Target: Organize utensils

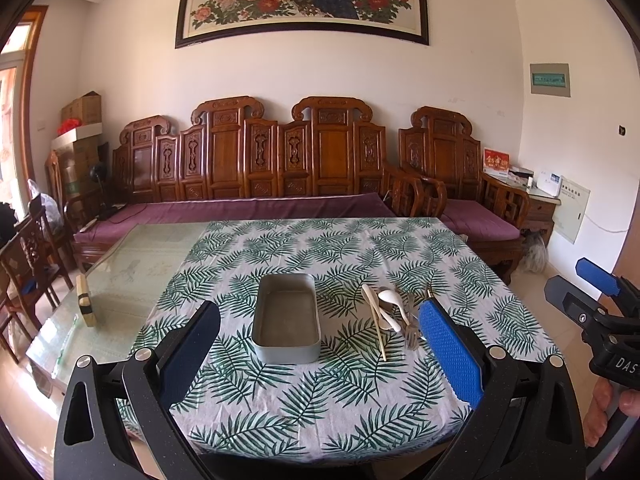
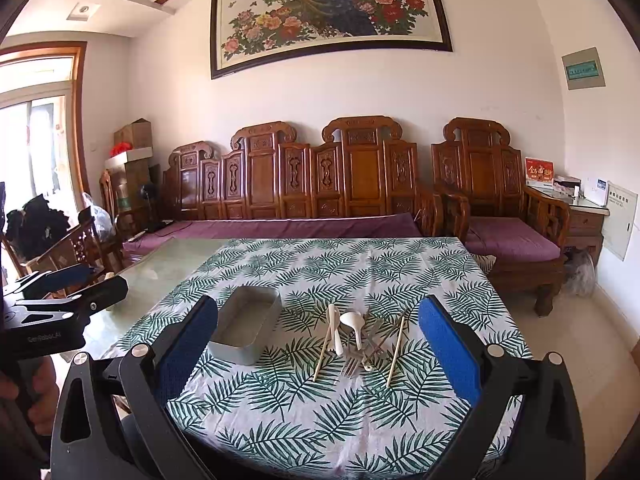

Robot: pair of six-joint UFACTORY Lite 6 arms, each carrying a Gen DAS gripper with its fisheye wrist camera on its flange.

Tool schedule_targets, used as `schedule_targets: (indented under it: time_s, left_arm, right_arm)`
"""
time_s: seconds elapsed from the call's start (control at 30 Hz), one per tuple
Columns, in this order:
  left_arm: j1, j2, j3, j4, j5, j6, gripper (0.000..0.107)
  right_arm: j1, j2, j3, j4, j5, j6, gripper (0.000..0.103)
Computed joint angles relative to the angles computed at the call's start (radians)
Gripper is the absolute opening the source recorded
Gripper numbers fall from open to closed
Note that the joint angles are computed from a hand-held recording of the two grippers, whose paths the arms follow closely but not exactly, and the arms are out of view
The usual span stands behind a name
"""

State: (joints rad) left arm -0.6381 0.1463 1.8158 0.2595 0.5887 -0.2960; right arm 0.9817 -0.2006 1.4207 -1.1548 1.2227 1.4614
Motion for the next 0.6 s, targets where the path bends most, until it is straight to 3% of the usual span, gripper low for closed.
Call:
schedule_targets:
  time_s: [0.6]
  left_arm:
    - [-0.006, 0.005, 0.017, -0.031, 0.016, 0.027, 0.097]
  right_arm:
    - [0.011, 0.009, 0.046, 0.013, 0.024, -0.029, 0.100]
